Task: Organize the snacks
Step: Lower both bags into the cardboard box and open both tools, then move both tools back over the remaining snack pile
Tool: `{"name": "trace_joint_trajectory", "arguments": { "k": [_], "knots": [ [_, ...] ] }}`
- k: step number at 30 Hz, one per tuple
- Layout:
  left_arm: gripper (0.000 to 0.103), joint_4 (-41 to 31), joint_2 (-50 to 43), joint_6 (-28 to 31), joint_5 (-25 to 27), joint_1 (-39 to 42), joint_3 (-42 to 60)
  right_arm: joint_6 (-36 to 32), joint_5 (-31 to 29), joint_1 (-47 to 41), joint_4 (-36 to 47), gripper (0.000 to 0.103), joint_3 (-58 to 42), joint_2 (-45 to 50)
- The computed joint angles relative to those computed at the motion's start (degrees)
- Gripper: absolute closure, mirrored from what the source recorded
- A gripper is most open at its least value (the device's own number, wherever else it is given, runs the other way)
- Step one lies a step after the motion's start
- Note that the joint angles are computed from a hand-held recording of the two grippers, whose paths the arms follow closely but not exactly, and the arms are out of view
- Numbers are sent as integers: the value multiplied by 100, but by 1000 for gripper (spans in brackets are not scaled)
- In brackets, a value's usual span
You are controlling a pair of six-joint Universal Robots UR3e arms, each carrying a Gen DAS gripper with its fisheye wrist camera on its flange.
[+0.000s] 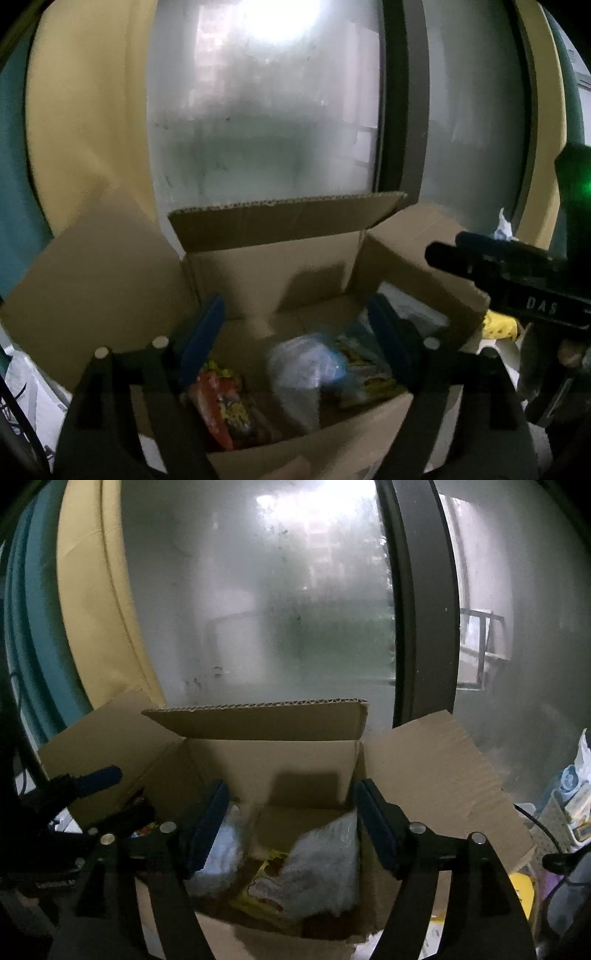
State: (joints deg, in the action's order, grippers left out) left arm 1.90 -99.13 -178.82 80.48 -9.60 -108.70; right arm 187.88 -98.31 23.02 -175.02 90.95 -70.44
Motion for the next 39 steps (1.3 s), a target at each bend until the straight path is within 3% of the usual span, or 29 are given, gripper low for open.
{"name": "trace_joint_trajectory", "arguments": {
  "k": [8, 23, 34, 39],
  "knots": [
    [20, 66, 945, -63, -203, 57, -818, 14, -504, 427, 198, 28, 545, -721],
    [20, -662, 2777, -290, -88, -403, -1893, 599, -1384, 1341, 580, 28, 2054, -2312],
    [20, -727, 3150, -579, 324, -1073, -2517, 1239, -1771, 2033, 802, 28, 2946, -2865],
    [20, -630, 3046, -733, 636, -1442, -2729, 1572, -1661, 2119, 691, 28, 3487, -3025]
  ]
}}
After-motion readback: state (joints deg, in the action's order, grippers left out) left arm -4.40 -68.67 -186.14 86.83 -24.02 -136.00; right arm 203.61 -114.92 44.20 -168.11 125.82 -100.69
